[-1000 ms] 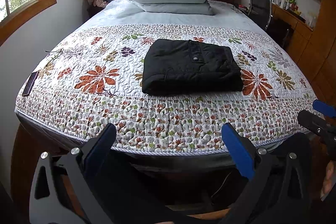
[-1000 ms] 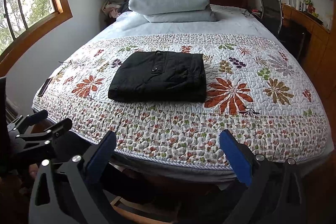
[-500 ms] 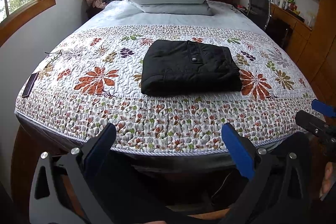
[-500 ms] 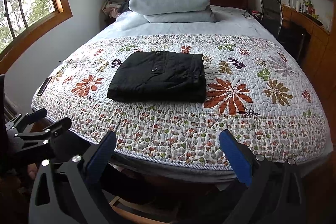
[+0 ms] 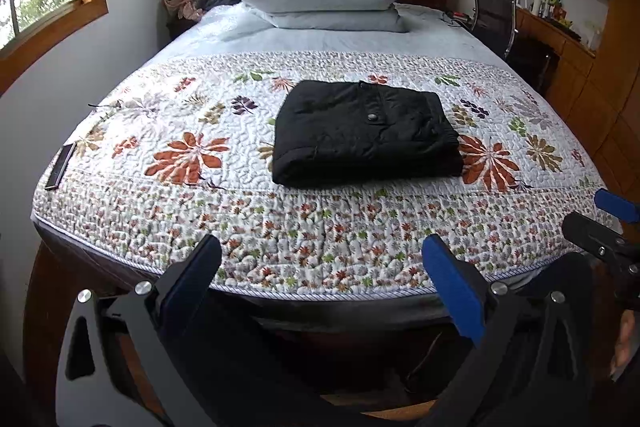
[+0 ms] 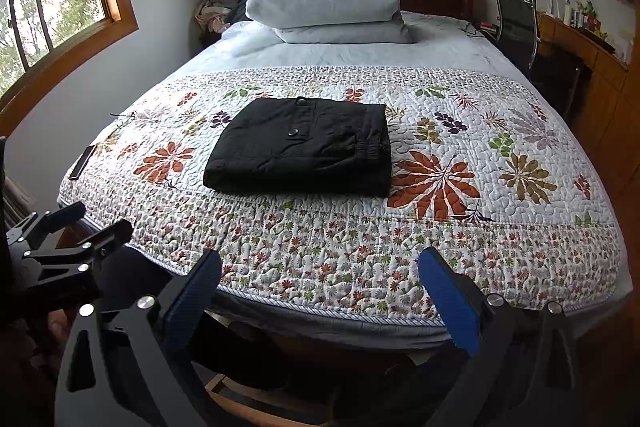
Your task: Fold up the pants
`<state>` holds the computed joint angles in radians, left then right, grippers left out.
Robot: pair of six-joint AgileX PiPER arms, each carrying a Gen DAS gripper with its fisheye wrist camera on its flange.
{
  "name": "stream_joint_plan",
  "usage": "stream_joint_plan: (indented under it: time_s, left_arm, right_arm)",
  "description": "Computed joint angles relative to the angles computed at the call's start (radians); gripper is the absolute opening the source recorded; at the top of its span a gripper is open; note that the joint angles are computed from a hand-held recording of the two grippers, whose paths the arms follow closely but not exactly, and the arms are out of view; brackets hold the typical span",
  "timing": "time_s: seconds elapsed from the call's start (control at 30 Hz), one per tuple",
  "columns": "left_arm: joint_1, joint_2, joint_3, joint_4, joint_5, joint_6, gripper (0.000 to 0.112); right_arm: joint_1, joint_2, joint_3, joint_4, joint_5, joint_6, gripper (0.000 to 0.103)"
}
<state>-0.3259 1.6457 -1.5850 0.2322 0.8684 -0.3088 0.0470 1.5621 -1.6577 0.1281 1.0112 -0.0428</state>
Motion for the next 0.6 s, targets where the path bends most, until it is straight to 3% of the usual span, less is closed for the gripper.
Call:
stream_joint_plan:
  time_s: [0.13, 0.6]
  left_arm:
    - [0.028, -0.003, 0.009, -0.093, -0.019, 0.065, 0.1]
    - [-0.005, -0.016, 0.011, -0.015, -0.031, 0.03, 0.1]
  right_arm:
    - [0.003, 0.002, 0.001, -0.011, -0.001, 0.001, 0.099]
    - [-0.003, 0.002, -0.003, -0.002, 0.002, -0.006, 0.099]
